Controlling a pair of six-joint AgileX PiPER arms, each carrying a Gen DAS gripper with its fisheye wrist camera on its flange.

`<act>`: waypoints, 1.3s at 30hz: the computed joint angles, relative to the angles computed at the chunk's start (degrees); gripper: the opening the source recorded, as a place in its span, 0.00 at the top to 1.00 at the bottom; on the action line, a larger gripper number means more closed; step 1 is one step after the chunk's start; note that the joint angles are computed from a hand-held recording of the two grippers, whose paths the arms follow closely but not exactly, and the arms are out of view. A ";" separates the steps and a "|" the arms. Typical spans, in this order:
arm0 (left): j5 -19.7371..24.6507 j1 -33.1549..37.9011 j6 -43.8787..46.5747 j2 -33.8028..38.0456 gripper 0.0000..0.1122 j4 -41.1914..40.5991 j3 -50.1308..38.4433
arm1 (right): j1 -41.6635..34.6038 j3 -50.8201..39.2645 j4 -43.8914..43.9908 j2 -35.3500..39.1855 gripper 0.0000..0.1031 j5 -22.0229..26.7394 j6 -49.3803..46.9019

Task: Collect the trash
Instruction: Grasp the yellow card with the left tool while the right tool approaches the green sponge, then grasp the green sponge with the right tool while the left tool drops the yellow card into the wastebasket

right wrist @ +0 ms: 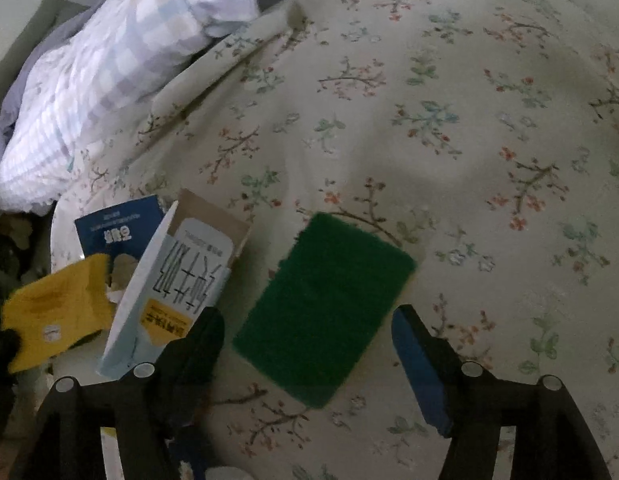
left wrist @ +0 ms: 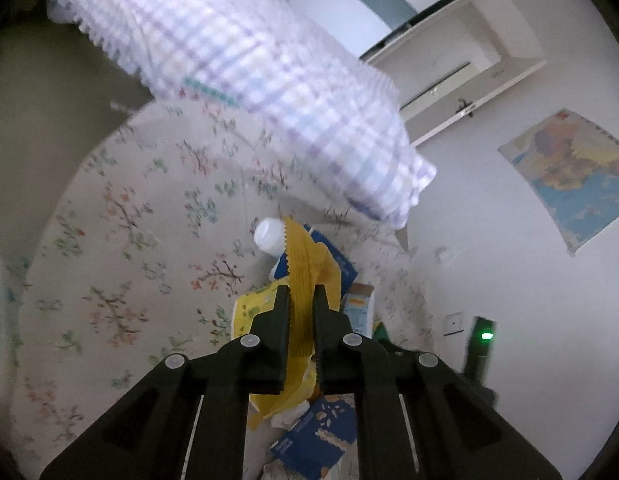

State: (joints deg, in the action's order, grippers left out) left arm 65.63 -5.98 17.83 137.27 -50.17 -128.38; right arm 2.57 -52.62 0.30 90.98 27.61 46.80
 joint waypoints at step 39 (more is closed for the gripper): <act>-4.39 33.58 15.64 -11.11 0.91 7.32 19.32 | 38.65 -44.05 -29.19 20.34 0.34 24.84 23.03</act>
